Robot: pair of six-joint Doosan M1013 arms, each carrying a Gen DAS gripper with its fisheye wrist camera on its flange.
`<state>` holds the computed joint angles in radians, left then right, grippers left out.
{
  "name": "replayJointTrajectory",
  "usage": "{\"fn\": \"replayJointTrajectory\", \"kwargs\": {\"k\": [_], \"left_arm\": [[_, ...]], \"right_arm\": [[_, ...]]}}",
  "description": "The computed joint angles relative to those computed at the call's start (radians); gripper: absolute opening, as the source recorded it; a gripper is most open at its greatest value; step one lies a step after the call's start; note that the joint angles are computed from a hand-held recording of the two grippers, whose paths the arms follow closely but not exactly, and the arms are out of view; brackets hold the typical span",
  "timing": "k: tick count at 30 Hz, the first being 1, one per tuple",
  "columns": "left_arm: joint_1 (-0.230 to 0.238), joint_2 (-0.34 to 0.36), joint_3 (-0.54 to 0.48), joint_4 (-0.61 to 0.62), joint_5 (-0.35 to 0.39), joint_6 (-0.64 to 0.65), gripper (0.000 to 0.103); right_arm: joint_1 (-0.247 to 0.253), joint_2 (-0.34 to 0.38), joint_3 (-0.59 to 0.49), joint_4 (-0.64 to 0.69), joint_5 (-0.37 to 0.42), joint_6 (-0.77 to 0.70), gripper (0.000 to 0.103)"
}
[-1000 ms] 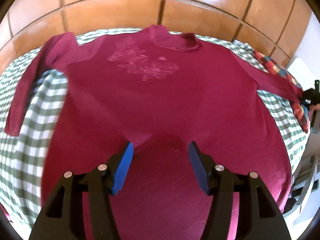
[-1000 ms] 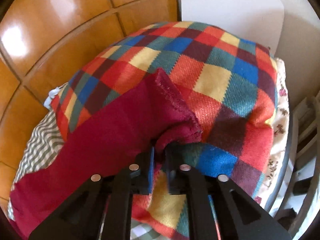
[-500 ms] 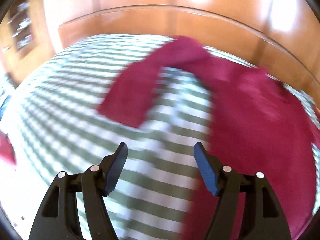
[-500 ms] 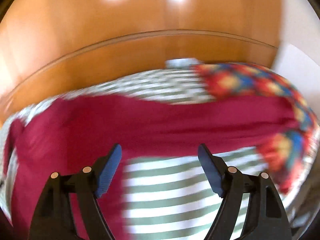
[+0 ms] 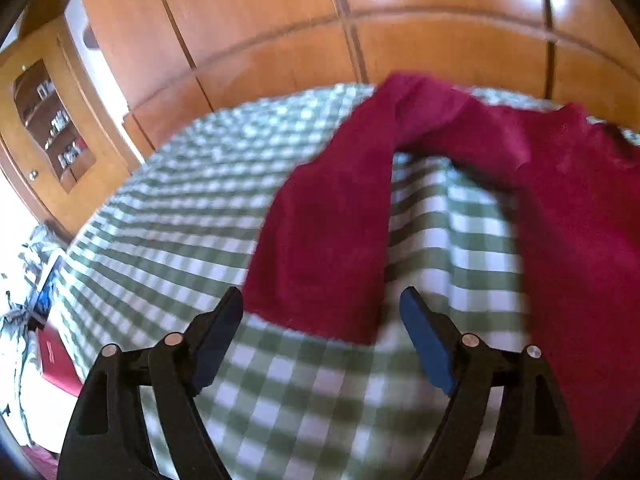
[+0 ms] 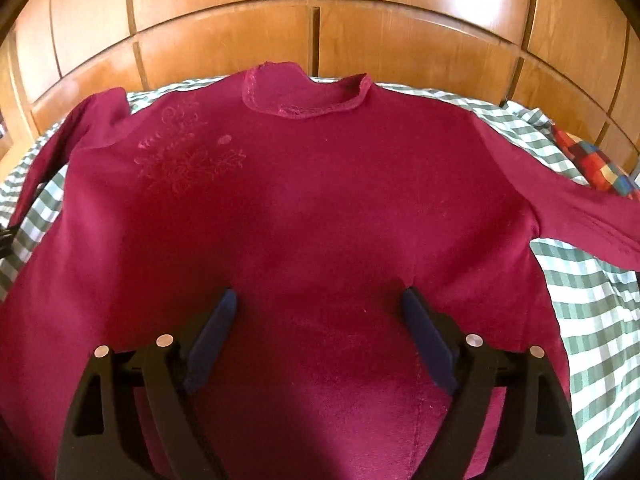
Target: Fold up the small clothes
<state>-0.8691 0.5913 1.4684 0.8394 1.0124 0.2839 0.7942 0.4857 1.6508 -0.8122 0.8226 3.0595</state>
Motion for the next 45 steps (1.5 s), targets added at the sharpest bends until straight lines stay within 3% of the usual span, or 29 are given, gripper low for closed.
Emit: {"fn": "replayJointTrajectory", "kwargs": {"k": [1, 3, 4, 5, 6, 13, 16, 19, 27, 30, 32, 37, 39, 43, 45], "left_arm": [[0.016, 0.022, -0.029, -0.042, 0.034, 0.024, 0.067], [0.040, 0.022, -0.037, -0.097, 0.008, 0.037, 0.044], [0.053, 0.012, -0.029, -0.126, -0.028, 0.043, 0.020], [0.066, -0.001, -0.020, -0.153, -0.055, 0.057, 0.010], [0.074, -0.017, -0.007, -0.162, -0.078, 0.060, 0.010], [0.160, -0.237, 0.179, -0.259, -0.426, -0.025, 0.009], [0.185, -0.296, 0.209, -0.247, -0.485, -0.081, 0.009], [0.236, -0.316, 0.204, -0.373, -0.538, -0.017, 0.009], [0.328, -0.186, 0.053, -0.545, -0.349, 0.096, 0.012], [0.347, -0.140, 0.011, -0.497, -0.249, 0.003, 0.040], [0.361, -0.146, 0.036, -0.478, -0.260, -0.068, 0.050], [0.368, -0.176, 0.119, -0.449, -0.289, -0.130, 0.051], [0.369, -0.184, 0.162, -0.475, -0.354, -0.125, 0.052], [0.364, -0.137, 0.156, -0.526, -0.358, -0.082, 0.051], [0.355, -0.114, 0.140, -0.485, -0.335, -0.122, 0.050]], "right_arm": [[-0.003, -0.003, 0.006, 0.000, -0.011, 0.004, 0.086], [-0.005, -0.006, 0.013, -0.003, -0.021, 0.012, 0.086], [-0.005, -0.006, 0.012, -0.004, -0.019, 0.011, 0.087], [-0.006, -0.003, 0.009, -0.005, -0.017, 0.009, 0.087], [-0.006, -0.003, 0.010, -0.007, -0.018, 0.010, 0.087], [0.000, -0.001, 0.008, -0.016, -0.016, 0.022, 0.087], [0.001, 0.000, 0.008, -0.018, -0.015, 0.023, 0.087], [0.001, 0.000, 0.007, -0.017, -0.014, 0.023, 0.087], [0.006, 0.007, -0.006, -0.013, 0.012, 0.009, 0.087], [0.007, 0.011, -0.012, -0.010, 0.024, 0.004, 0.088], [0.008, 0.013, -0.015, -0.008, 0.030, 0.000, 0.089], [0.008, 0.018, -0.023, -0.003, 0.045, -0.012, 0.090], [0.008, 0.020, -0.025, -0.002, 0.050, -0.015, 0.090], [0.009, 0.021, -0.027, -0.001, 0.055, -0.017, 0.090], [0.009, 0.022, -0.027, -0.002, 0.055, -0.017, 0.090]]}}
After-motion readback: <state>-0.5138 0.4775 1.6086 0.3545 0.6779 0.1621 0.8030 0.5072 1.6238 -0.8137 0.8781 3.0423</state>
